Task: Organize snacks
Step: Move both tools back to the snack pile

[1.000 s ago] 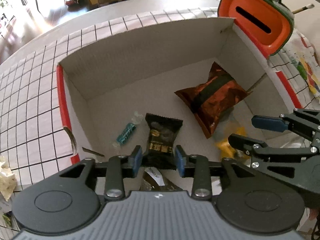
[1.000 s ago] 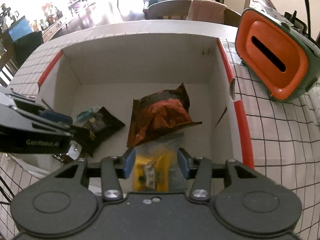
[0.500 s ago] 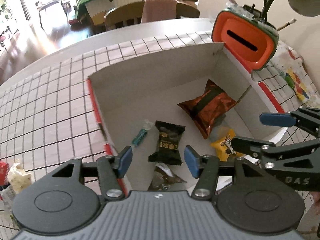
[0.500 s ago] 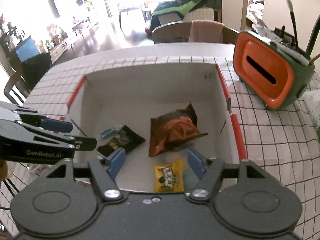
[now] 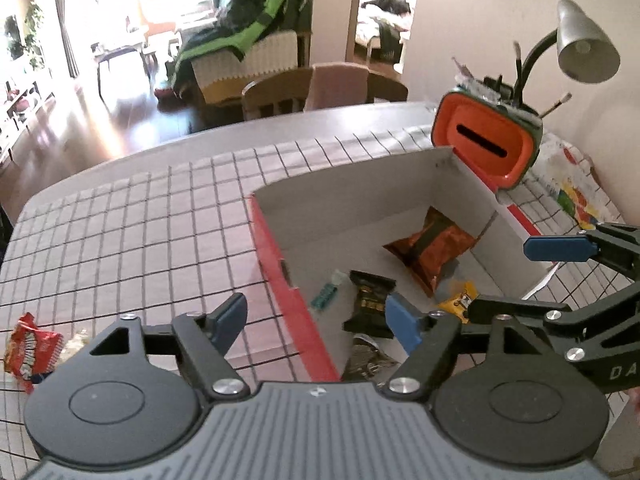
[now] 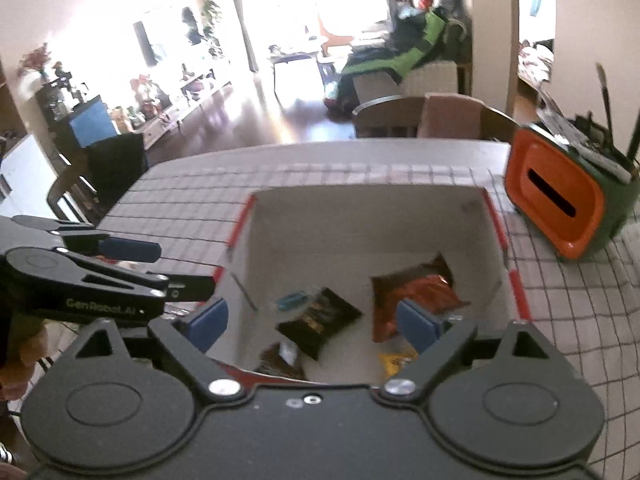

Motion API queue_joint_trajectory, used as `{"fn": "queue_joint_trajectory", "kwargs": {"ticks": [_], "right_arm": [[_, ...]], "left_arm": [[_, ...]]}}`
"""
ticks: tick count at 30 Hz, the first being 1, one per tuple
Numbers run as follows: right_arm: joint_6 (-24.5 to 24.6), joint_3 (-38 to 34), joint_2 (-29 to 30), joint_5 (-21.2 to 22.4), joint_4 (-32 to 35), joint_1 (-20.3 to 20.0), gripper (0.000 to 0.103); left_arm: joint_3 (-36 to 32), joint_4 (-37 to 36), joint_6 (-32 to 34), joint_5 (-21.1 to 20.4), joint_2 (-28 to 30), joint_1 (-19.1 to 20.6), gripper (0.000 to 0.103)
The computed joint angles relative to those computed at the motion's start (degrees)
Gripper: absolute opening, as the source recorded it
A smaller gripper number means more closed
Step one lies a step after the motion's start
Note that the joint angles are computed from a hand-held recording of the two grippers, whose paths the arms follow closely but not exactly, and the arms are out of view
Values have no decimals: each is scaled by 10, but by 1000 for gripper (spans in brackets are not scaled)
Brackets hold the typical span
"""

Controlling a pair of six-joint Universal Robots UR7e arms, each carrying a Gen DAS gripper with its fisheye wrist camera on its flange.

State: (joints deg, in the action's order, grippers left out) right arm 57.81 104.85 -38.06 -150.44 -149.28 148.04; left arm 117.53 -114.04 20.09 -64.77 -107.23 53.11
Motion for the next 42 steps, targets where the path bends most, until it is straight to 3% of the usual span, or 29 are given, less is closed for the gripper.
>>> {"fn": "queue_joint_trajectory", "kwargs": {"ticks": [6,17,22,27,32,42], "right_arm": [[-54,-39,40,-1,-69,10,100],[-118,-131,120,1,-114,13,103],[-130,-182,159,4,-101,9,103],[-116,-240,199,11,-55,4,103],[-86,-293,236,23,-8,-2,103],[46,-404,311,32,168,-21,103]], "left_arm": [[-26,10,36,-27,-16,37,81],[-73,-30,140,-65,-32,127,86],[-107,-42,199,-84,-22,176,91],[-169,3,249,-115,11,235,94],[-202,8,305,-119,38,284,94],[-276,39,365,-117,106,363,94]]}}
